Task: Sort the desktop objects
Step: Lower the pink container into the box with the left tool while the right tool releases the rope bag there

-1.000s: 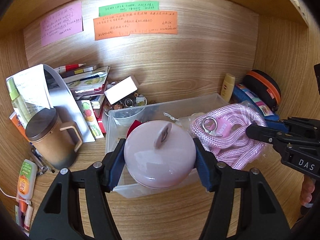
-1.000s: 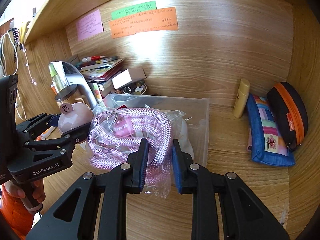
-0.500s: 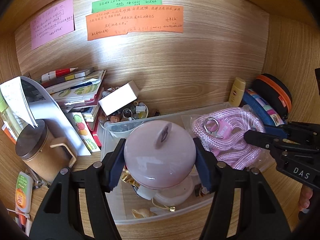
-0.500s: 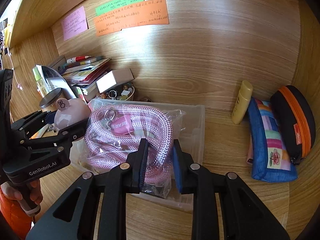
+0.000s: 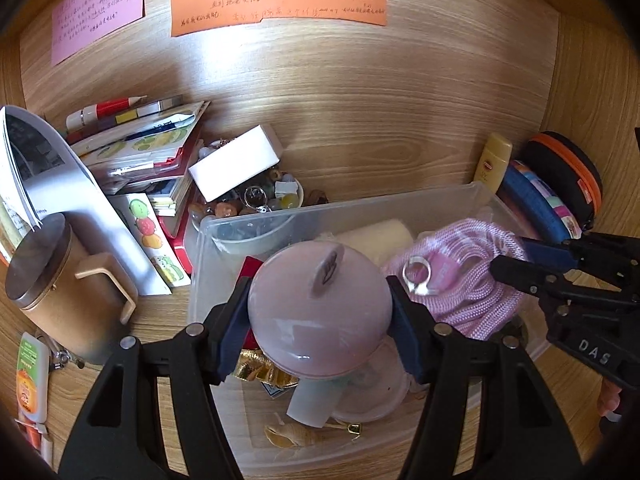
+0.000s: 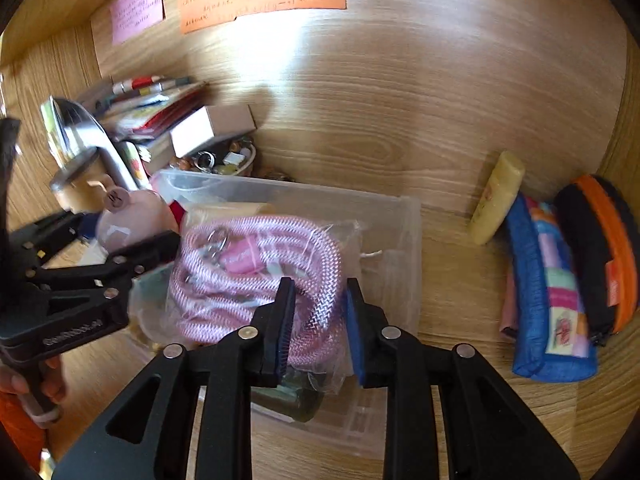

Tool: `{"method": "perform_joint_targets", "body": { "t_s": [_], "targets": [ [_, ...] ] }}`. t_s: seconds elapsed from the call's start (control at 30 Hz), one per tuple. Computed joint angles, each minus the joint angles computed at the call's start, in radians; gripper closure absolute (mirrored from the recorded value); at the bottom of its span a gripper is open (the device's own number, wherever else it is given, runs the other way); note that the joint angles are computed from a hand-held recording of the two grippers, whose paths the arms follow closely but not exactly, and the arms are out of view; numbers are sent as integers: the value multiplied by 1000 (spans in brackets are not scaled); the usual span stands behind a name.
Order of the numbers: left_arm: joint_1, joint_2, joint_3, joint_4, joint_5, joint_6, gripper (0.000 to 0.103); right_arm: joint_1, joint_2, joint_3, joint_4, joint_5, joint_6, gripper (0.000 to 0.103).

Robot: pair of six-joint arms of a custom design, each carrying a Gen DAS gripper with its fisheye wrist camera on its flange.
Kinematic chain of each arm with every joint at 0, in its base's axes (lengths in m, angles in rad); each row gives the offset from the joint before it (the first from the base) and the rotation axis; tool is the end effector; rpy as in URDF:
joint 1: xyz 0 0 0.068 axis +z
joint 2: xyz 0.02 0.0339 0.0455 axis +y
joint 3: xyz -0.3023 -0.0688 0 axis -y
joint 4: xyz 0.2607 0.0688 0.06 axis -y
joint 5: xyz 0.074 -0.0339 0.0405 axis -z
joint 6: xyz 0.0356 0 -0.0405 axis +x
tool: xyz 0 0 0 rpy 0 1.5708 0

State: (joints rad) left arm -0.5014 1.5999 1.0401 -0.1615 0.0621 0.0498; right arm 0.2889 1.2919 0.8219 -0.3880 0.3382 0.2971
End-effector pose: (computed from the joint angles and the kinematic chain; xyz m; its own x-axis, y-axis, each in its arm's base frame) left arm 0.3180 -0.1768 0.2557 -0.5524 0.3595 -0.7521 0.5488 0.8360 -0.0035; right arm 0.2590 0.0647 0.2582 -0.7112 0.0767 -0.6988 0.1542 0.9868 -0.0486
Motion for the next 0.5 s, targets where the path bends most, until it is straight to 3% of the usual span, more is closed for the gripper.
{"method": "perform_joint_targets", "body": {
  "t_s": [0.03, 0.1, 0.13, 0.17, 0.43, 0.5],
  "targets": [
    [-2, -5, -3, 3, -1, 0, 40, 14, 4, 5, -9, 23, -9, 70],
    [-6, -22, -10, 9, -6, 0, 35, 52, -3, 5, -11, 84, -20, 41],
    [-7, -32, -13, 12, -8, -1, 27, 71, -13, -1, -4, 118, -23, 37],
    [-7, -40, -15, 15, -10, -2, 22, 89, -26, -7, 3, 144, -26, 35],
    [-13, -93, -35, 13, -29, -1, 15, 130, -100, 0, -47, 178, 0, 33],
    [-8, -109, -47, 16, -26, -8, 9, 137, -117, -1, -60, 184, 13, 26]
  ]
}}
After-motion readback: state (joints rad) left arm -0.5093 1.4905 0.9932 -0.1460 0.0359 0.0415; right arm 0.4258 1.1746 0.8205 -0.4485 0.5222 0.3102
